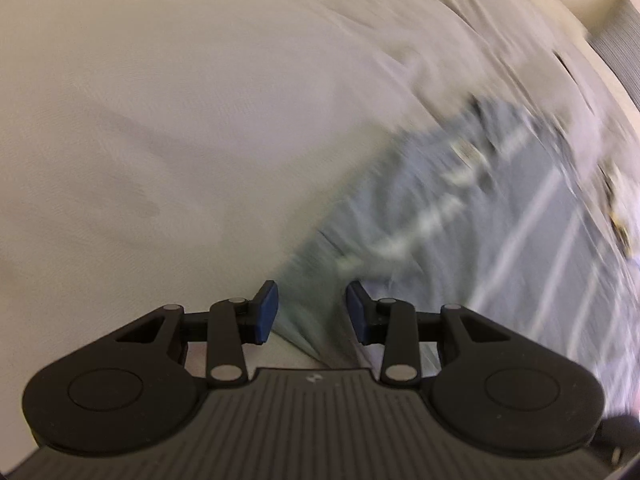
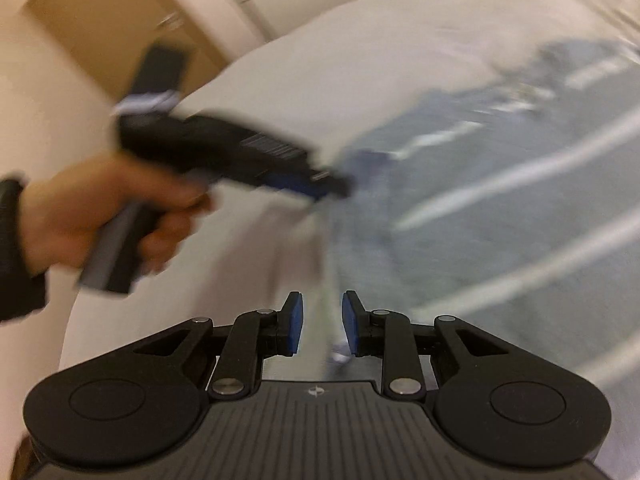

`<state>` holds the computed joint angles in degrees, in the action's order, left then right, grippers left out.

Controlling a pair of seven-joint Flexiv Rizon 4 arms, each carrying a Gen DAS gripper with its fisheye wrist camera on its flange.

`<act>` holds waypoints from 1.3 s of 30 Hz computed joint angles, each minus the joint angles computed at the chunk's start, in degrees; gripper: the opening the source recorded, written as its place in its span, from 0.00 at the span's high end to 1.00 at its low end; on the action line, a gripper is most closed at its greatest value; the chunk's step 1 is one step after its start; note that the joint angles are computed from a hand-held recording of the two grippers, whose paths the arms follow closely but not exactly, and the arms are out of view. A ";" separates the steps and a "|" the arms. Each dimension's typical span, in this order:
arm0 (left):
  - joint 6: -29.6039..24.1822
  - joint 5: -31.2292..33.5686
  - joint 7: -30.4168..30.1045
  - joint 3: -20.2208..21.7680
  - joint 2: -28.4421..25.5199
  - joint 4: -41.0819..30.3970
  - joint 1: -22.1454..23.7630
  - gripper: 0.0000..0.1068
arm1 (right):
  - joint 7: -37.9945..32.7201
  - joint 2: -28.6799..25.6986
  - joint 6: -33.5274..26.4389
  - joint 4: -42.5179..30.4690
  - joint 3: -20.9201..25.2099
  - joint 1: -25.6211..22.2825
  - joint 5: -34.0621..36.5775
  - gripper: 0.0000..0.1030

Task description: Fold clothes

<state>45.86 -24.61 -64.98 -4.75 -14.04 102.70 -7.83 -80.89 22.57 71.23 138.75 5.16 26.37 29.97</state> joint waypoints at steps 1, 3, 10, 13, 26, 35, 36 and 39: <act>0.86 0.88 -1.44 0.55 -0.04 -0.13 -0.08 0.70 | -2.46 -0.80 0.17 -0.57 -1.00 1.52 0.62 0.73; 1.91 1.97 -3.24 1.18 0.04 -0.24 0.14 0.70 | -4.05 -1.90 -1.77 -1.39 -1.82 2.23 1.53 0.71; -1.49 -6.48 12.21 -0.43 4.09 3.83 2.76 0.58 | -0.41 0.76 -9.64 -0.60 0.56 -2.14 3.73 0.66; -4.64 -8.73 26.33 -0.85 4.28 3.73 2.96 0.58 | 4.08 4.23 -10.73 1.23 1.47 -3.36 4.87 0.54; -18.10 -2.50 40.02 -0.98 -3.79 -7.14 2.51 1.00 | 7.87 -2.94 2.77 0.61 -1.28 0.16 15.35 0.55; -23.60 -2.55 36.76 0.07 -4.60 -11.53 4.59 1.00 | 4.35 -4.43 1.30 -1.84 -3.75 1.61 25.35 0.94; -23.87 -2.18 36.56 0.21 -4.52 -11.67 4.68 1.00 | 3.49 -4.11 0.18 -2.16 -4.29 1.38 27.44 0.94; -22.57 -0.35 34.79 0.81 -4.33 -10.78 4.23 1.00 | 0.93 -2.94 -2.69 -2.27 -3.78 -0.32 28.42 0.94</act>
<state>23.29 -24.96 -30.19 -3.94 -18.37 91.92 -3.61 -79.96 19.63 68.54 136.47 1.38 26.06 58.39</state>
